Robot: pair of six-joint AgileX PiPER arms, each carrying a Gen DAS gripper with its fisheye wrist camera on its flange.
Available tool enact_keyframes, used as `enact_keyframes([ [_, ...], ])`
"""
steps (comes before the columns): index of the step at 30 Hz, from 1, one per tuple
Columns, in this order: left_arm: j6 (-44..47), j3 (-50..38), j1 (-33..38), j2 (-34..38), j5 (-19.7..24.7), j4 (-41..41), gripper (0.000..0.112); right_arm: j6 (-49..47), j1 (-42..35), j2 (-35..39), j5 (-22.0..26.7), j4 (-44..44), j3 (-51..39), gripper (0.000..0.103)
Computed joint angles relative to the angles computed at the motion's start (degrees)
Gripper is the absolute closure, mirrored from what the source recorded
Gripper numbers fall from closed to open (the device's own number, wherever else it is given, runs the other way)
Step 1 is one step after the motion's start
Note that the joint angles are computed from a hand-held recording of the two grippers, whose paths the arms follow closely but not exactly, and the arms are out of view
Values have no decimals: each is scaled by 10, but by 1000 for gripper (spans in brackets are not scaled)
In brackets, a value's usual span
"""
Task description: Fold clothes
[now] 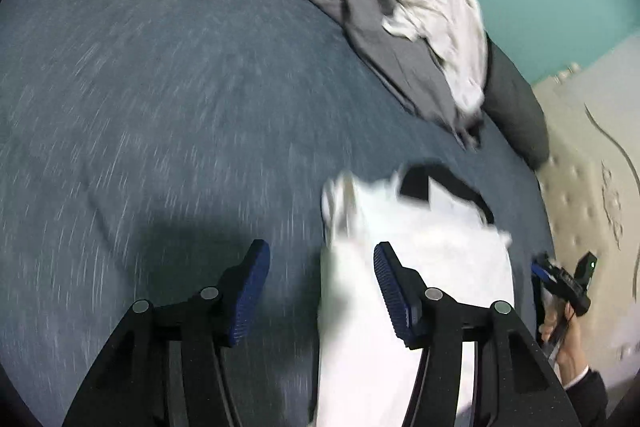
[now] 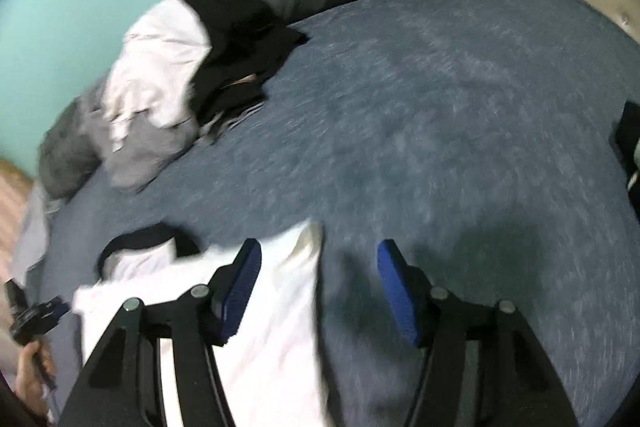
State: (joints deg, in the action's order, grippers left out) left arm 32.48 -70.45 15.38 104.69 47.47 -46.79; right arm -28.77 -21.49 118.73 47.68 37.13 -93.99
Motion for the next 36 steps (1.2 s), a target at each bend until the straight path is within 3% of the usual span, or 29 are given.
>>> enact_keyframes([
  [6,101,185,32,-116,20,-35,54,-178,-73,-137,42,104,248,42],
  [12,179,306,78,-178,45,-84,54,-267,-158,-203,66,132,398,42],
  [20,202,392,115,-225,63,-91,54,-305,-212,-216,78,125,470,42],
  [30,249,411,68,-164,9,-197,55,-309,-197,-204,91,140,482,42],
  [36,266,416,52,-157,-22,-248,99,-307,-194,-176,85,173,482,42],
])
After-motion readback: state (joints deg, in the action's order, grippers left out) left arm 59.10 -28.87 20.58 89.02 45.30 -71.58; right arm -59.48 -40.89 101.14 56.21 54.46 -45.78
